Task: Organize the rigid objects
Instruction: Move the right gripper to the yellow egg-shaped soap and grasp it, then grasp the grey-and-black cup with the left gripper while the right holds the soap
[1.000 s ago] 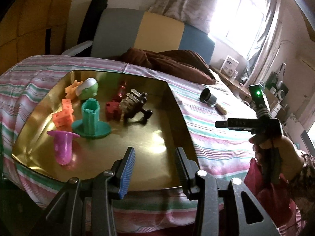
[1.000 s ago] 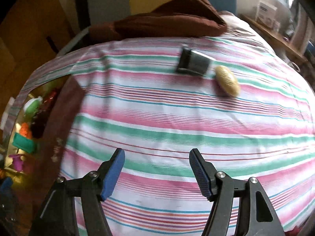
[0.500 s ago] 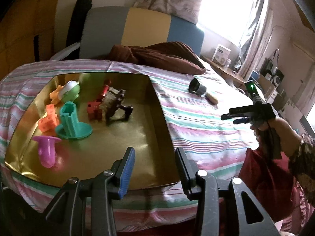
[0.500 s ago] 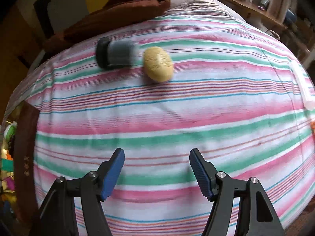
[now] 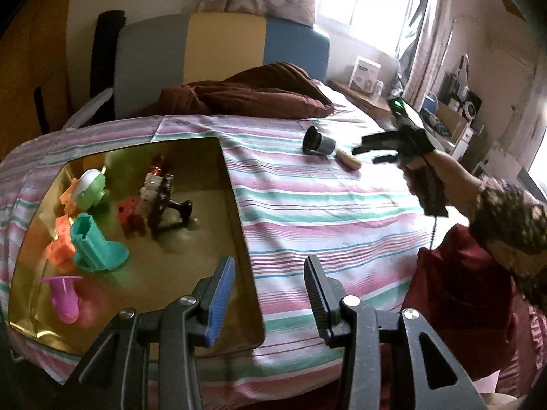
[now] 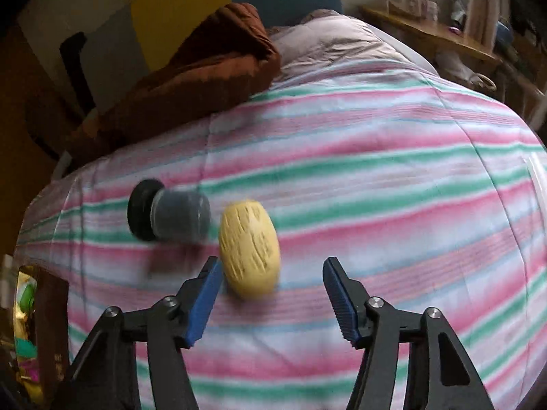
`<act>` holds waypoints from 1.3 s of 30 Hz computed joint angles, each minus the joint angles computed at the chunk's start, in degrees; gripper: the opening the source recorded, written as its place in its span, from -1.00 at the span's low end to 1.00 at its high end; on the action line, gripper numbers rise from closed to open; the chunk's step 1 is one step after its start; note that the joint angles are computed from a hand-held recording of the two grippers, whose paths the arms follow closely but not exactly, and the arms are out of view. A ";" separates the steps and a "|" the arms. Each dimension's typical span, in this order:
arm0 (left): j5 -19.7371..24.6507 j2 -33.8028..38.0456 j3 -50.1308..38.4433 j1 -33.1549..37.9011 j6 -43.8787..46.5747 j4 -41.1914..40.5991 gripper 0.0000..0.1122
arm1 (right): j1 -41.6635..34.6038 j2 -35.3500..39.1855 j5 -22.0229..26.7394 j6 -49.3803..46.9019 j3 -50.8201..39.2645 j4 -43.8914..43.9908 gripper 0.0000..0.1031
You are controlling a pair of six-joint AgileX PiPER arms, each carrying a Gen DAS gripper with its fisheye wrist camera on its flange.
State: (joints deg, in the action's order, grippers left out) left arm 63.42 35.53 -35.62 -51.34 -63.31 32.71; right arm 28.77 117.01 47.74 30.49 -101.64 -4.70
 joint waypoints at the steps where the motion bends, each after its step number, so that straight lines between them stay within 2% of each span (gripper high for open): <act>1: 0.25 0.79 -0.30 -0.51 -0.11 0.24 -0.24 | -0.20 1.60 0.92 -1.02 -2.17 0.76 0.09; 5: -0.55 2.09 -1.04 1.23 1.81 -0.72 -0.24 | -0.84 7.58 3.78 -6.20 -9.21 4.99 -0.15; 10: -3.51 4.22 -2.27 5.67 6.10 -3.55 -0.24 | -1.25 7.60 2.53 -7.35 -8.59 5.72 -0.16; 12: -5.12 5.74 -3.11 7.15 8.12 -4.82 -0.25 | -1.64 6.97 4.14 -7.76 -8.25 6.10 -0.16; 19: -11.53 13.94 -9.66 9.98 13.73 -6.53 -0.25 | -3.60 -3.22 1.40 -10.02 7.44 10.40 -0.16; 21: -13.98 18.83 -13.25 12.12 16.19 -7.82 -0.24 | -4.52 -4.69 0.40 -11.21 9.90 12.36 -0.16; 23: -17.36 24.87 -17.57 15.74 21.08 -11.39 -0.24 | -5.46 -6.64 -2.93 -13.50 14.00 15.07 -0.16; 25: -18.49 30.99 -22.25 18.21 23.58 -13.37 -0.24 | -6.13 -7.75 -5.10 -15.09 16.43 16.89 -0.16; 30: -19.96 48.37 -36.83 23.76 30.28 -16.95 -0.25 | -4.86 -7.60 -4.11 -15.22 15.73 13.42 -0.16; 33: -17.69 58.43 -46.32 24.51 29.47 -12.54 -0.25 | -4.63 -7.06 -3.32 -15.04 14.80 12.65 -0.16; 35: -15.81 64.93 -52.74 26.00 30.61 -12.99 -0.25 | -5.04 -7.09 -3.47 -15.70 15.04 13.85 -0.16; 39: -13.21 73.23 -60.89 28.10 30.87 -13.87 -0.25 | -5.72 -7.07 -3.18 -16.30 14.98 15.26 -0.16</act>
State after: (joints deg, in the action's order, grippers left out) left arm 50.21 108.77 -96.51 -23.25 -32.44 18.84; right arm 23.05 109.95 44.56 14.19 -86.66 10.56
